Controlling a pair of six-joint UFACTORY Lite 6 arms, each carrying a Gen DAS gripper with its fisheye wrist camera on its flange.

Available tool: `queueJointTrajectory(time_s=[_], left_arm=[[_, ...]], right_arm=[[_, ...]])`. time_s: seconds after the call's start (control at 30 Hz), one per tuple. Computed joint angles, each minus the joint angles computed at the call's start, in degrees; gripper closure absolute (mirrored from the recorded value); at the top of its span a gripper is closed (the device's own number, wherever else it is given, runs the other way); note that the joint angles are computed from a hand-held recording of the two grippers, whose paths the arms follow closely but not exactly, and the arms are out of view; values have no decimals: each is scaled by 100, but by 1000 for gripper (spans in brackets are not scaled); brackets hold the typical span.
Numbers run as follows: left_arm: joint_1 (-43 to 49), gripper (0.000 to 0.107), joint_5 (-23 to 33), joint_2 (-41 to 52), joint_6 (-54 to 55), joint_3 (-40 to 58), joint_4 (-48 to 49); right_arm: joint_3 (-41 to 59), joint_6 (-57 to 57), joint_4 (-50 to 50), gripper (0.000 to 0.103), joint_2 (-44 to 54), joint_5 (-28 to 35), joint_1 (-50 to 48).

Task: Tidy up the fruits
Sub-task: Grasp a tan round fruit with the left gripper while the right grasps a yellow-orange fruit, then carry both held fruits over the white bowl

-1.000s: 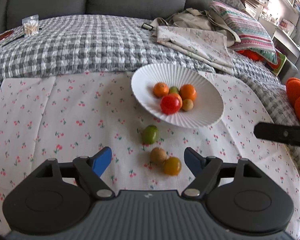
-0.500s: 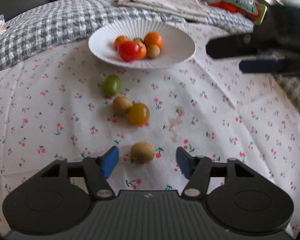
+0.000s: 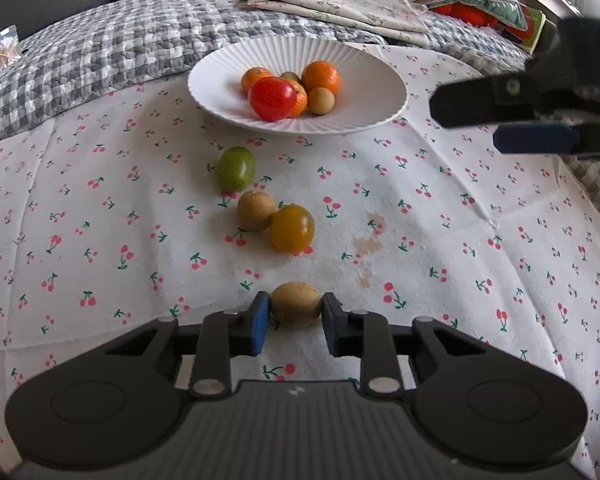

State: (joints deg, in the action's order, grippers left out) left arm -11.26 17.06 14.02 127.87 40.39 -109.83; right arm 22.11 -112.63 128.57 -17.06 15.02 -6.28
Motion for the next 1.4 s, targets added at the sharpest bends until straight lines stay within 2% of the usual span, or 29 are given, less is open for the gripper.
queueJointTrajectory(time_s=[0.17,0.37,0.57,0.83,1.0,1.07,1.2,1.23,1.27,1.3,1.33,1.4], left_arm=[[161,81,56,-128,-579,51,437],[467,81,80,-333,-829,173,489],[821,81,98,-305,-1084,453,571],[1097,81,117,-18,-1320,844,677],[1217,81,184,7,-1586,953,888],[1241,81,209,9,-1620,971,914],[1245,81,220,21,-1668,992,950],[1245,81,222,32,-1692,1009,970],[1242,81,216,32,-1685,1011,963],[1242,81,214,36,-1676,1012,961],[1244,81,217,39,-1682,1013,966],[1248,81,225,53,-1744,1038,1024]], right_arm=[[43,-355,321,19,180,6,40],[77,-712,624,19,365,83,74],[292,-1021,829,19,1100,439,225],[877,-3552,3099,21,2523,779,1186],[1145,-4590,3997,31,3084,1056,1632],[1247,-5020,4384,38,3275,1130,1790],[1427,-5397,4822,47,3592,1318,1897],[1437,-5470,4895,53,3610,1355,1914],[1458,-5498,4930,65,3620,1349,1920],[1478,-5511,4947,72,3613,1301,1919],[1481,-5538,4975,75,3592,1259,1925],[1488,-5643,5084,75,3526,1144,1959]])
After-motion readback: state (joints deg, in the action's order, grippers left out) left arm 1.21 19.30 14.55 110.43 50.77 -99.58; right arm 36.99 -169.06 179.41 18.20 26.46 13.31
